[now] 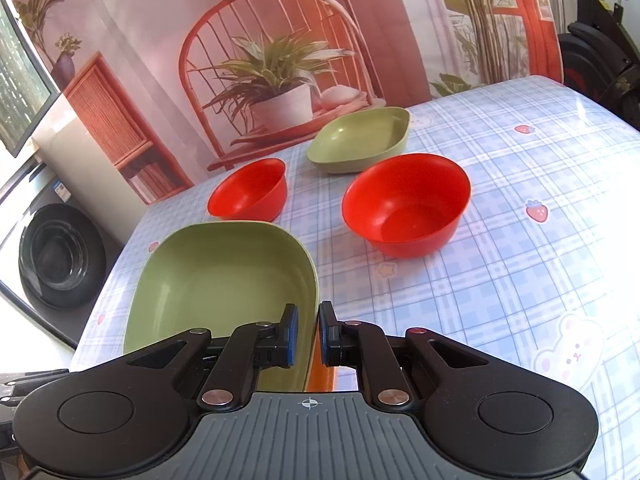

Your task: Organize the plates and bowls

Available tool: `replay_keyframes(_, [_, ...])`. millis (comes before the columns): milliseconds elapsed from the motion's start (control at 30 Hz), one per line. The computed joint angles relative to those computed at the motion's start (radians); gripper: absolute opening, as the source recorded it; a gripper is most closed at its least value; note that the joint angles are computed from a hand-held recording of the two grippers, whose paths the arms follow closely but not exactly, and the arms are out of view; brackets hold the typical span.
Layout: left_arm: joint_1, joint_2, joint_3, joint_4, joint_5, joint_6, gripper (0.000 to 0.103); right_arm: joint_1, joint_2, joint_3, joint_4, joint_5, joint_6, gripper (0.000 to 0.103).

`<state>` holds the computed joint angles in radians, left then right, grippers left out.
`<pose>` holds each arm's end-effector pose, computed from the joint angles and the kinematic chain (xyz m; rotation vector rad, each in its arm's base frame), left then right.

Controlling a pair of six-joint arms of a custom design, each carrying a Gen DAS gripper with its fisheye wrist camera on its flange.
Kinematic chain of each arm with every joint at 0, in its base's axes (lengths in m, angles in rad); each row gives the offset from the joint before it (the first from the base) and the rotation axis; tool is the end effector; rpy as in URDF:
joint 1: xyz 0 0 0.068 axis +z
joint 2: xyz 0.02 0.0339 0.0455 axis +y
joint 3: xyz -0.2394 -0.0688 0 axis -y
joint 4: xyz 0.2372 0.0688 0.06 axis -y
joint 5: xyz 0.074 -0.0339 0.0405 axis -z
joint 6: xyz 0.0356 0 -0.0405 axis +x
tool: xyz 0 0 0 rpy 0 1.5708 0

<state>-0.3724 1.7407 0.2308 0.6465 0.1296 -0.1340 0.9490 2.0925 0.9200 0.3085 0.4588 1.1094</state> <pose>0.1901 -0.0792 0.0333 0.3512 2.4367 -0.3823 0.2198 0.2797 0.0451 0.3916 2.3353 0.4617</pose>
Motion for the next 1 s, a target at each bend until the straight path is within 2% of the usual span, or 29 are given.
replay_keyframes(100, [-0.03, 0.026, -0.007, 0.007, -0.028, -0.009, 0.019, 0.003, 0.007, -0.034, 0.047, -0.012, 0.014, 0.012])
replay_keyframes(400, [-0.006, 0.029, -0.013, 0.007, 0.004, -0.056, 0.019, 0.013, 0.051, -0.03, 0.069, -0.022, 0.03, 0.012])
replay_keyframes(1000, [-0.013, 0.099, -0.01, 0.066, -0.024, -0.118, 0.022, 0.023, 0.116, 0.068, -0.01, -0.017, -0.017, 0.012])
